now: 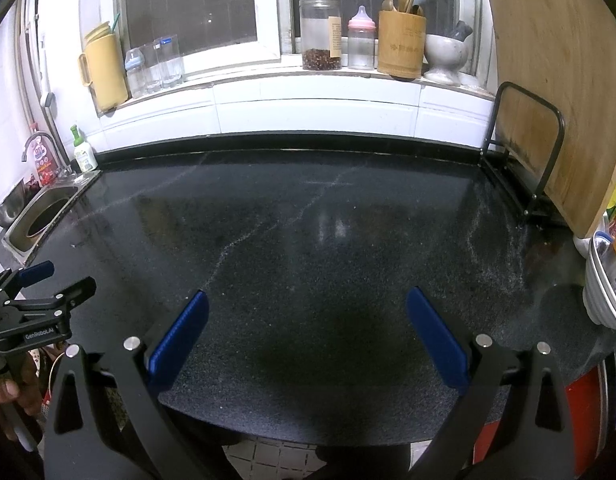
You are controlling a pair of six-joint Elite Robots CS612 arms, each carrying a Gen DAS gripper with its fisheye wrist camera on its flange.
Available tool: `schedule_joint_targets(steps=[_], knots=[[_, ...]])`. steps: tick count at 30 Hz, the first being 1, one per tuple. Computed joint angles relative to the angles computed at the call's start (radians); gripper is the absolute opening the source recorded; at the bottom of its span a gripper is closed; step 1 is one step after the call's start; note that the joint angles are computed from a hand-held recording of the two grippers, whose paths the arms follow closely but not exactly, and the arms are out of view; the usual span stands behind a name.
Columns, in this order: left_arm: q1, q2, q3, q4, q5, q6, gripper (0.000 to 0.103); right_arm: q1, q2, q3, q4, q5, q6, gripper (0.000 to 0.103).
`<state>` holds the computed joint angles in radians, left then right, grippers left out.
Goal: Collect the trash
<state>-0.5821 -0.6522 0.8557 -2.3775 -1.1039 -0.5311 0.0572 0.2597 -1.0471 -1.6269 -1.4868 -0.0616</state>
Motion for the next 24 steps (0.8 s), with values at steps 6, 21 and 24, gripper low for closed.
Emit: schedule_joint_targets(steps=[6, 21, 24], knots=[[-0.001, 0.001, -0.004, 0.005, 0.008, 0.001, 0.096, 0.000, -0.002, 0.004, -0.002, 0.001, -0.004, 0.096], [0.009, 0.014, -0.027, 0.018, -0.007, 0.012, 0.096, -0.003, -0.020, 0.050, -0.011, 0.004, -0.012, 0.096], [0.022, 0.030, -0.049, 0.014, -0.045, 0.037, 0.096, -0.008, -0.028, 0.075, -0.019, 0.012, -0.020, 0.096]])
